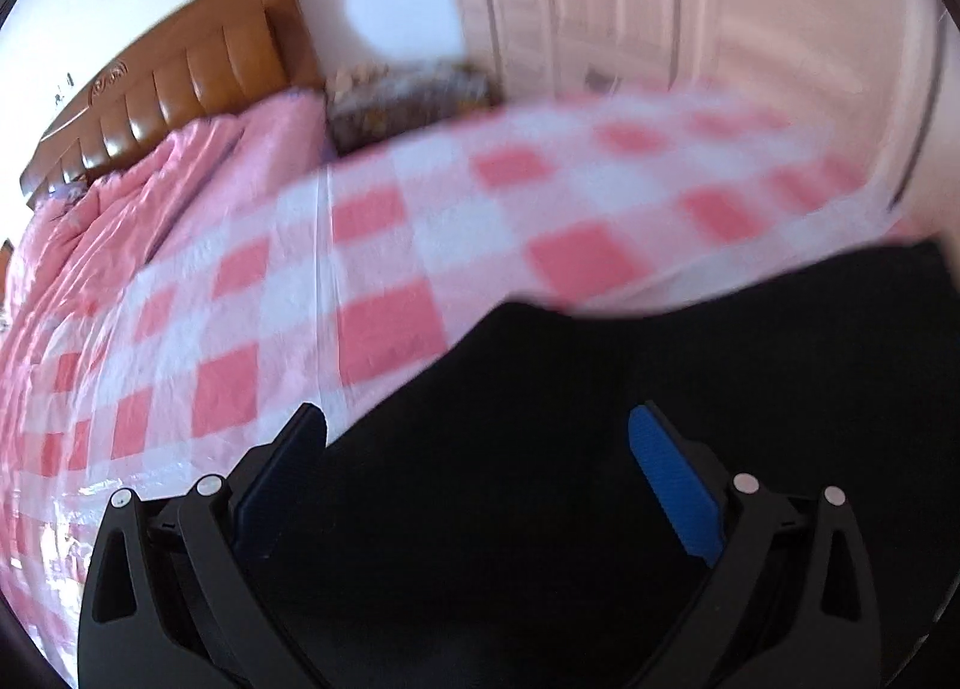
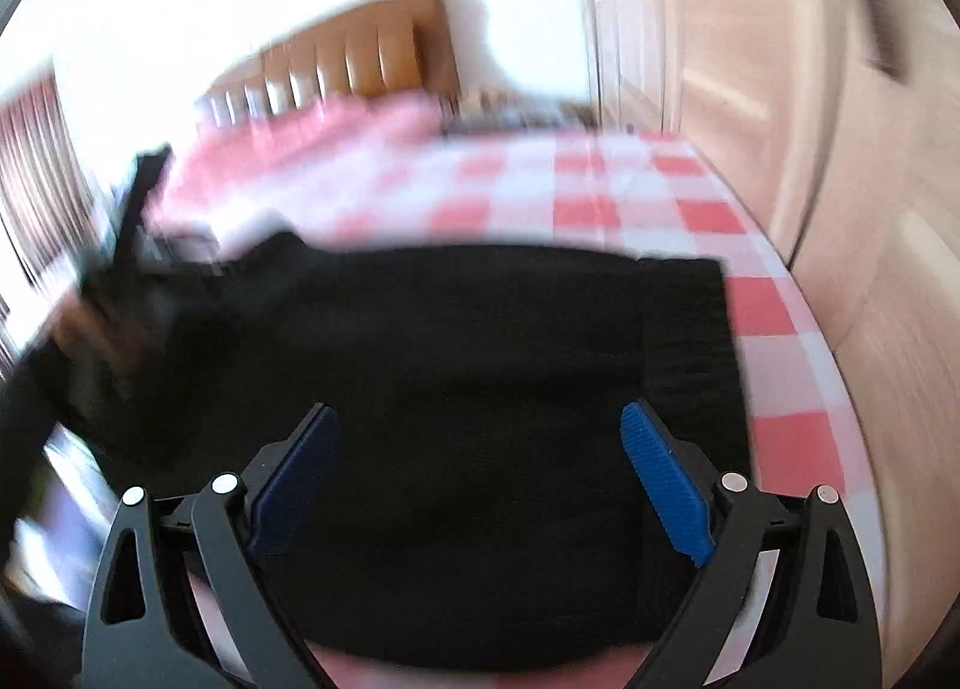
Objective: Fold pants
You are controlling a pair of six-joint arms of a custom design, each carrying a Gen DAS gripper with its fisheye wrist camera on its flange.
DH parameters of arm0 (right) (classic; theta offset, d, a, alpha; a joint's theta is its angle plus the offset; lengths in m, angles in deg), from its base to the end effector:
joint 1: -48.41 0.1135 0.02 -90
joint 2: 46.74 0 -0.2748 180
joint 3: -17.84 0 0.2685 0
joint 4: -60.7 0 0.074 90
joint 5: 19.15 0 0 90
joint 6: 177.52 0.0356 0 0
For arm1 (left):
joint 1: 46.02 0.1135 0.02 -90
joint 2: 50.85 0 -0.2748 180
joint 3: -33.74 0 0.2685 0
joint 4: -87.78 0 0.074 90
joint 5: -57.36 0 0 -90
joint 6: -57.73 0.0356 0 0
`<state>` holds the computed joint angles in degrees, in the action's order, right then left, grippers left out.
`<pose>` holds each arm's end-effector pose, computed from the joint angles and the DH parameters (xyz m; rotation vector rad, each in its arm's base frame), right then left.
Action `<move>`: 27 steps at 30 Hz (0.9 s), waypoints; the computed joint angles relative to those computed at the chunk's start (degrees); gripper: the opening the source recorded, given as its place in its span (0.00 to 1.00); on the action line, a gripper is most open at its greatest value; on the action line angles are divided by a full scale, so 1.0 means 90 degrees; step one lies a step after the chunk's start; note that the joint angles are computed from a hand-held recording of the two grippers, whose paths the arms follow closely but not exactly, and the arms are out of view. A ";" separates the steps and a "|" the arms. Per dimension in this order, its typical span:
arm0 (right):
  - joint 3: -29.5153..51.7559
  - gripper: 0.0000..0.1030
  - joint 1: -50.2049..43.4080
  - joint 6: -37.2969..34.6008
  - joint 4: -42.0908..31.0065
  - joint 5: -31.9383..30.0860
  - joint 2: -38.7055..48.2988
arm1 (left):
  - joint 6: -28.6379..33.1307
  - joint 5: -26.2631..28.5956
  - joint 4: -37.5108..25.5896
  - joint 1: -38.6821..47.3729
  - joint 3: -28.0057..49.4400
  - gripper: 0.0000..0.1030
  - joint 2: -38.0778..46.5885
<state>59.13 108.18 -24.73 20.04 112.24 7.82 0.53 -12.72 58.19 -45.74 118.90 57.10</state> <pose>0.1116 0.1448 0.1944 0.3308 2.2075 0.2304 0.4179 -0.0101 0.1858 0.8145 2.2768 -0.1723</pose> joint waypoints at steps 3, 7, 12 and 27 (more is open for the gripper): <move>-0.0389 0.89 0.1780 0.2707 -0.1308 0.0868 -0.0814 | -0.0209 0.0867 -0.0060 0.0438 -0.0479 0.98 -0.0790; -0.0723 0.89 0.2929 0.4739 -0.1438 0.0853 -0.0417 | -0.0165 0.0329 0.0282 0.0826 -0.1258 0.98 -0.1208; -0.0753 0.89 0.2660 0.4613 -0.0967 0.0819 -0.0213 | -0.0053 0.0192 0.0717 0.1541 -0.2085 0.98 -0.1370; -0.0832 0.93 0.0873 0.3247 0.0612 -0.0903 0.0112 | 0.0178 0.0730 0.0926 0.2547 -0.2022 0.99 -0.0721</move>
<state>51.64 116.04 4.49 25.55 104.11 8.83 2.13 -6.15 66.52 -22.82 100.70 50.62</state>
